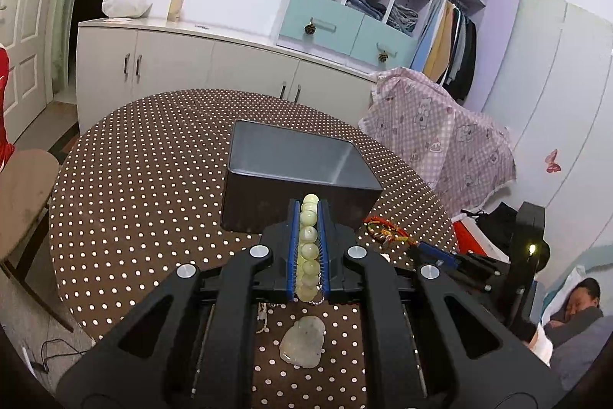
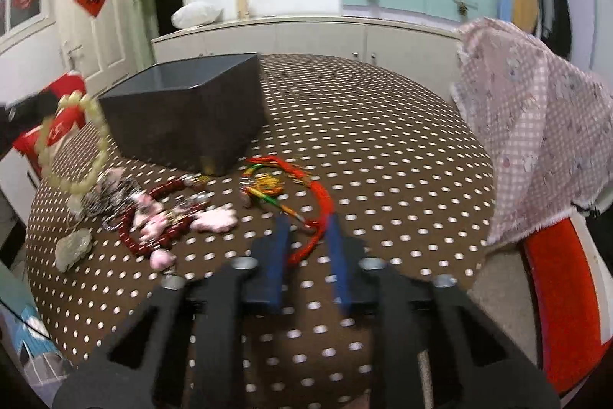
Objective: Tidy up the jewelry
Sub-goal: 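Lift the white beads with the left tool while the right tool carries the red cord toward the box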
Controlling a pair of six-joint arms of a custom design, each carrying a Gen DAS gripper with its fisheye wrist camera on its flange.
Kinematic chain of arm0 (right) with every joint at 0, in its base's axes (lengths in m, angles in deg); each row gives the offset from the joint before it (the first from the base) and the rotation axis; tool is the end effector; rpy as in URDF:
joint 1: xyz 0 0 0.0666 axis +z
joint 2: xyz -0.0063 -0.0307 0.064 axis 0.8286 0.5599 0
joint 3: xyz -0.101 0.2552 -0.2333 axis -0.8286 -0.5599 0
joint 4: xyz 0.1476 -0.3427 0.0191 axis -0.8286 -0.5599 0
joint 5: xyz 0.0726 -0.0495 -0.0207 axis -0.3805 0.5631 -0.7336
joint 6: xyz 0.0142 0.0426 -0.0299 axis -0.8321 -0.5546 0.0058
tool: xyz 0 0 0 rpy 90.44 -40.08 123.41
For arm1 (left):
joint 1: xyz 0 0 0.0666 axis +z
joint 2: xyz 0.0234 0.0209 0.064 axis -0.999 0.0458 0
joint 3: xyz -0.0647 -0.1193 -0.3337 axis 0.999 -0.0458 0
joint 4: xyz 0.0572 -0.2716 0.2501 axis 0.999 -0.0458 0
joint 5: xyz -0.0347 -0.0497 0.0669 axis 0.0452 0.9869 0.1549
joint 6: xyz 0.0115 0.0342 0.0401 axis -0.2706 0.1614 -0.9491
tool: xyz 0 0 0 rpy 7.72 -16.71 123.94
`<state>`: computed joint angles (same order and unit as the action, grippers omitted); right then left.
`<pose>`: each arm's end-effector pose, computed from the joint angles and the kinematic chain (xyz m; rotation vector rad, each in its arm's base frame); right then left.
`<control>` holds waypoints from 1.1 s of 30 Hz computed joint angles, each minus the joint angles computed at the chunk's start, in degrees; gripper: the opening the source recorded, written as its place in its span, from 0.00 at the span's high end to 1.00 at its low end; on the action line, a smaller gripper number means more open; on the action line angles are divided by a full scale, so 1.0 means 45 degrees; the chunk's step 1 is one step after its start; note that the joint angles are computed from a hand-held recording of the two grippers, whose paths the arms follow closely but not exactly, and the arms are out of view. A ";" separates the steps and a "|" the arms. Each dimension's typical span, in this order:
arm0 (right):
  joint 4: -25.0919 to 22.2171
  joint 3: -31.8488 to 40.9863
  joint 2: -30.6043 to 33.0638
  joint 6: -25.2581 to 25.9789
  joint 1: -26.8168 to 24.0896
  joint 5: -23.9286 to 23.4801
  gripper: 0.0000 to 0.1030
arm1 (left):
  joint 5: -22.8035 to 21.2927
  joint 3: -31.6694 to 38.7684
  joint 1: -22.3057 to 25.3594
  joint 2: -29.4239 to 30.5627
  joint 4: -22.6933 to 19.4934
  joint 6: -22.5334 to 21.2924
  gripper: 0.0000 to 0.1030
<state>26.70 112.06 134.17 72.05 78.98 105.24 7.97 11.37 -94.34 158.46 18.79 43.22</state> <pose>0.4393 0.1759 0.2980 -0.0025 2.2095 0.0626 0.4620 -0.0716 0.3694 0.2615 2.0702 -0.5835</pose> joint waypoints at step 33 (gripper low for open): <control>0.0689 0.0950 0.0939 0.2007 -0.0365 -0.0741 0.98 | -0.0548 -0.0098 -0.0146 0.0040 -0.0016 -0.0075 0.91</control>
<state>29.80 116.33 138.39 81.09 77.33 101.90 5.51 10.93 -95.00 158.64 18.72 42.89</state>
